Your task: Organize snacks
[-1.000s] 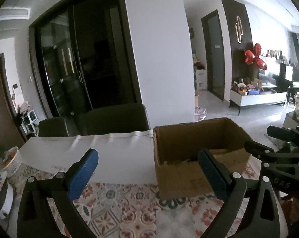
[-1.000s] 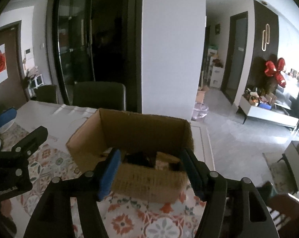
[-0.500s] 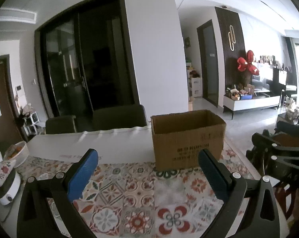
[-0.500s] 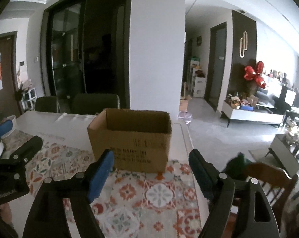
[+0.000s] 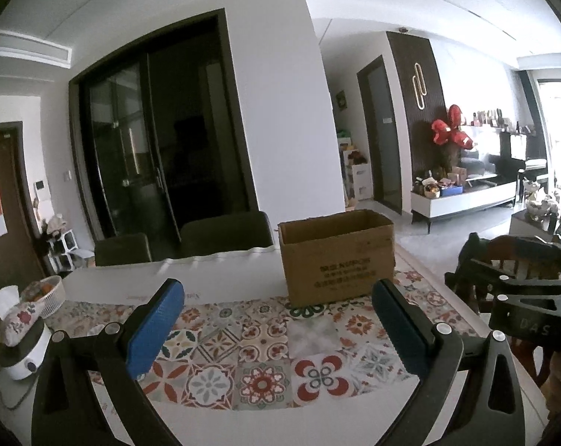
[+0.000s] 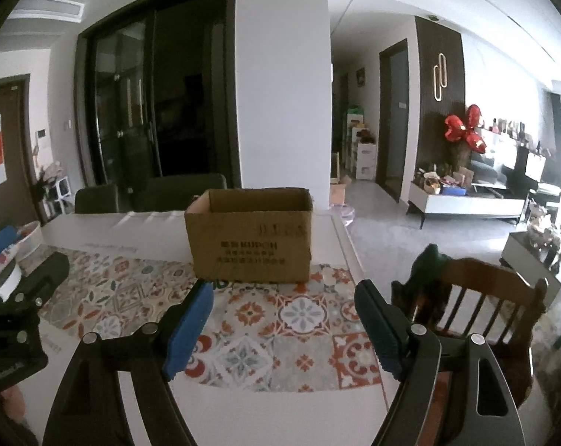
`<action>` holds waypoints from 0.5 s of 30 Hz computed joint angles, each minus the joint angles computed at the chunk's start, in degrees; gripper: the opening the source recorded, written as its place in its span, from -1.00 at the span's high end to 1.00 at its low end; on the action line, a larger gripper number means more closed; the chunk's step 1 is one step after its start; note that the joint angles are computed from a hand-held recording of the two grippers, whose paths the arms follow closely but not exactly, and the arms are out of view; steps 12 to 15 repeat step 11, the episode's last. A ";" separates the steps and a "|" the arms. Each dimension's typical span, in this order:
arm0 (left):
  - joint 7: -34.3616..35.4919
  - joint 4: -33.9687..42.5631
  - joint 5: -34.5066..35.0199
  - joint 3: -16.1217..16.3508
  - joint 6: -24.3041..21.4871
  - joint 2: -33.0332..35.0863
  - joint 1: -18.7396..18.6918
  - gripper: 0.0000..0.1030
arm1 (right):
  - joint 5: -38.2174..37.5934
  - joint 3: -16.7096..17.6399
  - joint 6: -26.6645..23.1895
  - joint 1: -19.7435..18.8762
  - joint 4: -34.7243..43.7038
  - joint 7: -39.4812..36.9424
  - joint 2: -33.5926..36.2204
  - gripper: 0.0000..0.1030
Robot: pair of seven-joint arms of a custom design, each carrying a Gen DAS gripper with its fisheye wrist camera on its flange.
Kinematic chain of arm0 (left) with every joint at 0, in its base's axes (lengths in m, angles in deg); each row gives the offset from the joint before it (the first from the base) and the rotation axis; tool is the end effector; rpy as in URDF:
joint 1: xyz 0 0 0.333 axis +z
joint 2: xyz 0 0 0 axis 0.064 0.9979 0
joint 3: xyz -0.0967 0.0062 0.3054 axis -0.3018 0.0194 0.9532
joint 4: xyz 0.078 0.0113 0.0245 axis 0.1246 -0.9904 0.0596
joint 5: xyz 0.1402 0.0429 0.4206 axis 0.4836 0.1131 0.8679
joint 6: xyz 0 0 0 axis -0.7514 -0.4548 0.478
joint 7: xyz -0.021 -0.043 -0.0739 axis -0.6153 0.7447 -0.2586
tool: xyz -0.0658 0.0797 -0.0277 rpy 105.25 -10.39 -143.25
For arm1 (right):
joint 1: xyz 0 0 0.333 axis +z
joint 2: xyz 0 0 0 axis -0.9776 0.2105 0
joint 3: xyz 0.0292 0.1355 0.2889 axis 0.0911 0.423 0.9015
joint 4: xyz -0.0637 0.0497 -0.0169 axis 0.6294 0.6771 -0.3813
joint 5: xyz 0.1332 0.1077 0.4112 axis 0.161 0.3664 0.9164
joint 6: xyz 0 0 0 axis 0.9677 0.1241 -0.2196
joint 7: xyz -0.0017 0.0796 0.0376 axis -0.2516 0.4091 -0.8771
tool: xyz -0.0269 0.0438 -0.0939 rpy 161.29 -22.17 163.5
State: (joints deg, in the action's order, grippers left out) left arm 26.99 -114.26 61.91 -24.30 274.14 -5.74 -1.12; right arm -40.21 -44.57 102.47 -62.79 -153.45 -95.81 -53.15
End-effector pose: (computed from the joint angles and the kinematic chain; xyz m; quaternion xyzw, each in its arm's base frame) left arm 0.4158 -0.1218 0.4388 -0.4534 0.6699 -0.4248 0.4064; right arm 0.3853 0.2628 0.4235 -0.5336 0.6661 -0.3938 0.3414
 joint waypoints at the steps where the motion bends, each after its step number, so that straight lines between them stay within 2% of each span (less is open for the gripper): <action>1: -0.25 -0.50 0.19 0.20 0.04 -0.47 -0.23 -1.00 | 0.14 0.13 0.03 0.25 -0.40 0.25 -0.35 -0.53; 6: -0.60 -3.30 -0.80 -0.81 0.62 -3.27 -0.18 -1.00 | 1.56 1.19 -0.50 1.13 -2.74 0.72 -2.67 -0.53; 9: -1.65 -4.99 0.43 0.38 1.13 -4.80 -1.02 -1.00 | 2.17 1.79 -0.79 1.49 -3.79 0.73 -3.68 -0.53; 15: -2.13 -5.76 0.97 0.64 1.12 -5.50 -1.23 -1.00 | 2.26 2.20 -0.69 1.60 -4.39 1.31 -4.21 -0.53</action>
